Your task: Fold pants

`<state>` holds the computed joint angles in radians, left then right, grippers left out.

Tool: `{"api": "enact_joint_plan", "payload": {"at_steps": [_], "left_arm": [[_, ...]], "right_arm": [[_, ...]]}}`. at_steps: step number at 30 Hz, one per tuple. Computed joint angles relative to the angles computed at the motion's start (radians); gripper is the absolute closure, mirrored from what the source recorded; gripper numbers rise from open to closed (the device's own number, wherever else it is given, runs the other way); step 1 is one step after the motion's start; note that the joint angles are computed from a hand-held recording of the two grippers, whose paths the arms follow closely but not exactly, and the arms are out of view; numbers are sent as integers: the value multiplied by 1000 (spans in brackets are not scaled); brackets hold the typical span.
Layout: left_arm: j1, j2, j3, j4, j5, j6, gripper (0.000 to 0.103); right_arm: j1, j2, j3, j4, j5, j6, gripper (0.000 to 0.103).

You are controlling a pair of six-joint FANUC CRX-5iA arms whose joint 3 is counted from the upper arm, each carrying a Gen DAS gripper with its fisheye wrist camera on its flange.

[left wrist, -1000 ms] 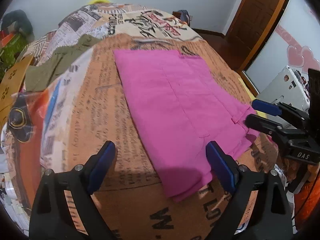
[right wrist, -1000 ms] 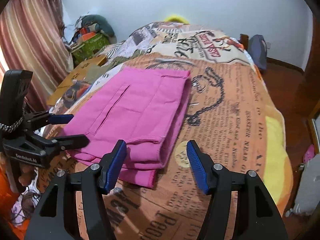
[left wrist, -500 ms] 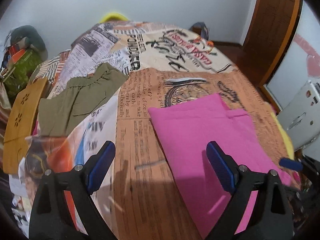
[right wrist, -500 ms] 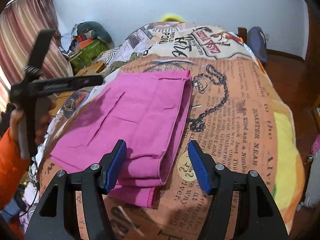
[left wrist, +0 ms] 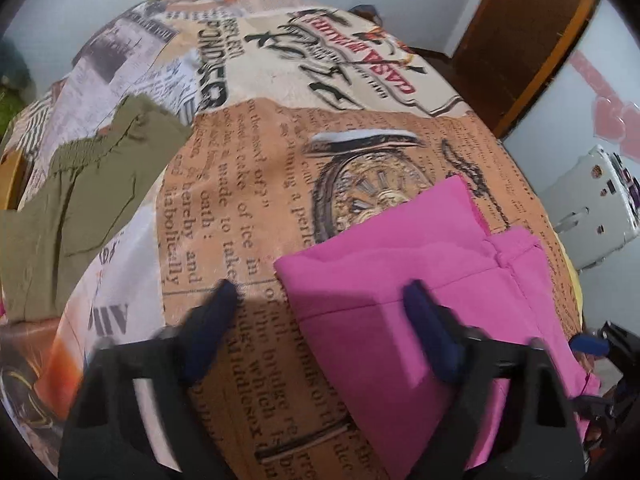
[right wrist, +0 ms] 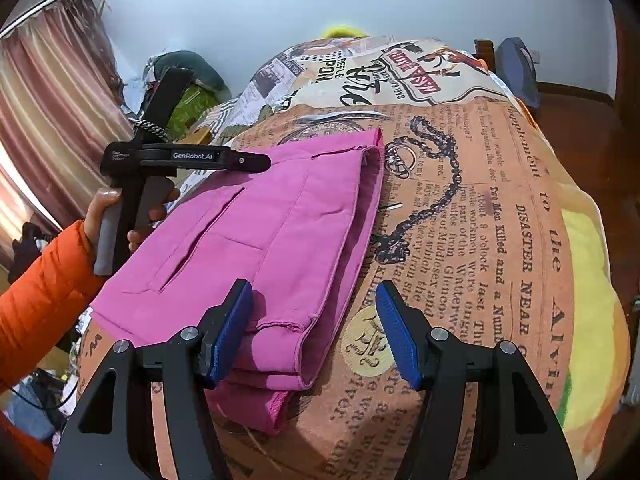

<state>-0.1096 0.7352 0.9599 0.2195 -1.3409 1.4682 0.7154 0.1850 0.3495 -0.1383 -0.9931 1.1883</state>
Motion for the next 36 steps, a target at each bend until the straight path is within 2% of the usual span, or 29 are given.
{"api": "enact_joint_plan", "payload": {"at_steps": [1,3,9,13,18,22,26,32,36], "left_arm": [[3,1,-5,25,-2,-20,48],[-1,-6,-18,38,5,-35,68],[-31,-11,32,-82,-27,11,91],[-55,-85,-39,-176,-1,39,94],[-80,-223,-202,-251,59,100,95],[-102,-349,-355,-297,121,192,95],[-150,-435,-443,-388,150,294,95],[-216,-539,-547,-481,183,440,95],[-216,-572,-597,-469,189,503,95]], "right_arm": [[0,4,5,3,-3,1,43],[-3,14,18,5,-12,9,43],[12,36,48,73,-39,14,43],[18,16,32,106,-24,-8,43],[30,-20,9,143,2,-47,43],[47,-35,10,168,10,-57,43],[70,-39,25,181,5,-30,43],[93,-30,42,149,-1,27,43],[83,-5,60,88,-27,44,43]]}}
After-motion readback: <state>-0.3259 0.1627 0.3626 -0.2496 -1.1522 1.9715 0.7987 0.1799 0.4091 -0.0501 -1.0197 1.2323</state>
